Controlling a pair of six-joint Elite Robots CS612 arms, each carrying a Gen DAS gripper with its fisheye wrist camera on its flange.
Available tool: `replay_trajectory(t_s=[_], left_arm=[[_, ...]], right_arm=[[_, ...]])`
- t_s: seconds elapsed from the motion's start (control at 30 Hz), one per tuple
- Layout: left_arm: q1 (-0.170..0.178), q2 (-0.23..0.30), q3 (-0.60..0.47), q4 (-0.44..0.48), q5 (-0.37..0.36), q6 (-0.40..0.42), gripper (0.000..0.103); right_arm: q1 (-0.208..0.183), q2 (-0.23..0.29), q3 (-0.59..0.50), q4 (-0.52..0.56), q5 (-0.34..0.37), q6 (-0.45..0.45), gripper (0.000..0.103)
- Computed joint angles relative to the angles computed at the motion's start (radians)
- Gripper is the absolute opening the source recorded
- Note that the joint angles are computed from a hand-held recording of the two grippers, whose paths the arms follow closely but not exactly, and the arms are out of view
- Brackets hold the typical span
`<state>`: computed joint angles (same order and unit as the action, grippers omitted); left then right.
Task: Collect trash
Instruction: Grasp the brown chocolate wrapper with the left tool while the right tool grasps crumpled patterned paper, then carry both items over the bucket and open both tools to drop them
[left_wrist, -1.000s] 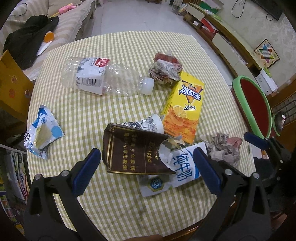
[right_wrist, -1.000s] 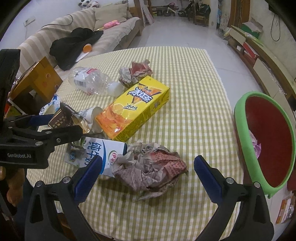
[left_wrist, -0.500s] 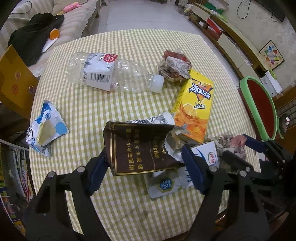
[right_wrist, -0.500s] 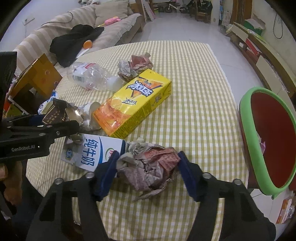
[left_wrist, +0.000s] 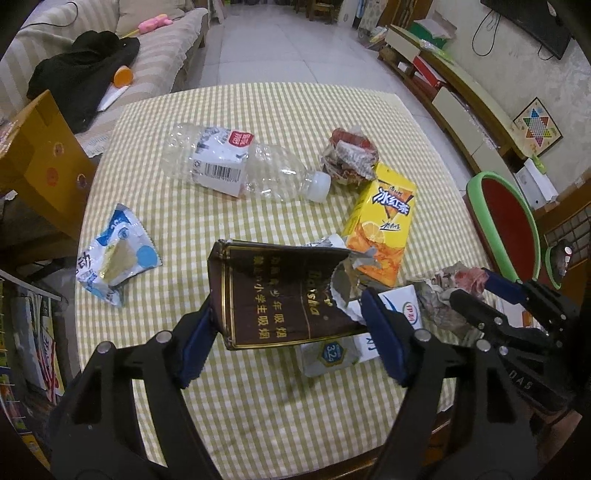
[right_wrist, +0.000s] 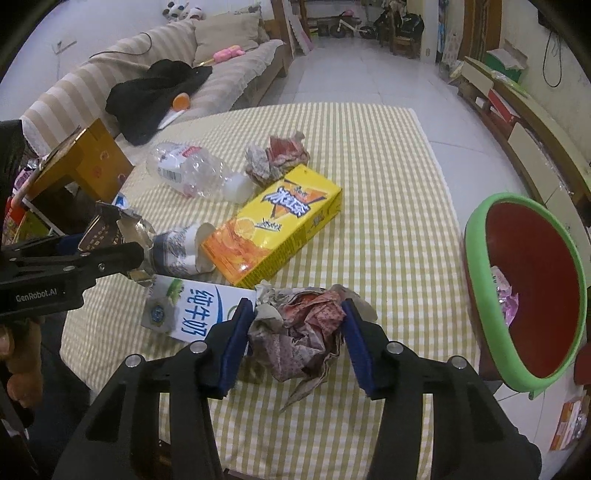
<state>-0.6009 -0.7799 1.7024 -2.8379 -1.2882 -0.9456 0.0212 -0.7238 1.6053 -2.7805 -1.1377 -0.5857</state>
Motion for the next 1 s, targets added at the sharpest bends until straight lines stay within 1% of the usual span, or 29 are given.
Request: replay_trajectory(t_s=[0.4,0.63,0.8,1.0], left_arm=[[-0.023,-0.040,0.020,-0.040,0.065,0.011,0.073],[-0.035,-0.058,0.005,-0.058,0.111,0.045,0.073],[-0.040,-0.058,-0.024,-0.070,0.126,0.089,0.073],[-0.048,-0.039,-0.078,-0.072,0.129,0.144,0.073]], right_arm=[[-0.018,-0.053,0.042,-0.080,0.047,0.009,0.048],[-0.038,-0.073,0.044,-0.142,0.072,0.041,0.048],[-0.056,-0.082,0.039,-0.183,0.085,0.081,0.048],[-0.079,-0.082,0.022,-0.218,0.086,0.133,0.048]])
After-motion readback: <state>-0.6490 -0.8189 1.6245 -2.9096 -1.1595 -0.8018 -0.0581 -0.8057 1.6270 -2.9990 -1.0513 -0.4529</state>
